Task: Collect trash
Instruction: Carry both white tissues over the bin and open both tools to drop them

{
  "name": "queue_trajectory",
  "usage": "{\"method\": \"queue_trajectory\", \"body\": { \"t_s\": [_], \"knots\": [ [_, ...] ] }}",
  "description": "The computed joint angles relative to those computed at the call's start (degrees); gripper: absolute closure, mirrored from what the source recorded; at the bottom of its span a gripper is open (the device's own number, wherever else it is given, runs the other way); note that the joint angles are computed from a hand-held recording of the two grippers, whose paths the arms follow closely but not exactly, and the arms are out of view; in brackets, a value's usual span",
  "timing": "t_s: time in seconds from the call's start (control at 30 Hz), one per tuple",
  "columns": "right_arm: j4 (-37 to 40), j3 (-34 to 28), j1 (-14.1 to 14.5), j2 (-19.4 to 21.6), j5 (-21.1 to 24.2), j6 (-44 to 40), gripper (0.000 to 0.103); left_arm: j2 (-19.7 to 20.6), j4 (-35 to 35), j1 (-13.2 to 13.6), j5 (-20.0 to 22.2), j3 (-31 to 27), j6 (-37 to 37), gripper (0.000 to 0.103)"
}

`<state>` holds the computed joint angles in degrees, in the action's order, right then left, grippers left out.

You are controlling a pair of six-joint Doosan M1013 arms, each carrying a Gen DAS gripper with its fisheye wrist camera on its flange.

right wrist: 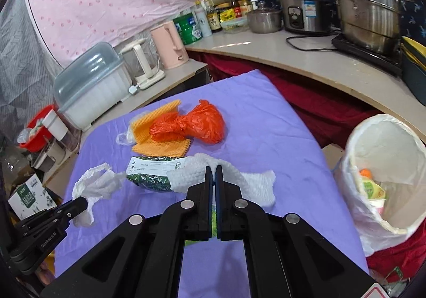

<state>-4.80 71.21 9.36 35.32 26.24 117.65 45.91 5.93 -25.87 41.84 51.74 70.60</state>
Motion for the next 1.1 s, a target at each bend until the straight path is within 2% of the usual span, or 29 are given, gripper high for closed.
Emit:
{"method": "queue_trajectory", "body": {
  "t_s": [0.23, 0.47, 0.67, 1.1],
  "knots": [
    [-6.3, 6.7, -0.8, -5.2, -4.5, 7.6, 0.101, -3.5, -2.0, -1.7, -3.8, 3.8, 2.8, 0.098],
    [-14.3, 12.2, -2.1, -9.6, -7.8, 16.8, 0.101, -4.4, -4.5, -3.7, -4.6, 3.9, 7.0, 0.098],
    [-21.0, 15.8, -3.7, -12.2, -9.4, 24.8, 0.101, -3.7, -5.8, -5.6, -4.0, 1.7, 10.5, 0.098],
    [-36.0, 21.1, -8.4, -16.2, -9.7, 41.9, 0.101, 1.6, -10.3, -10.1, 0.5, -8.8, 19.3, 0.098]
  ]
}}
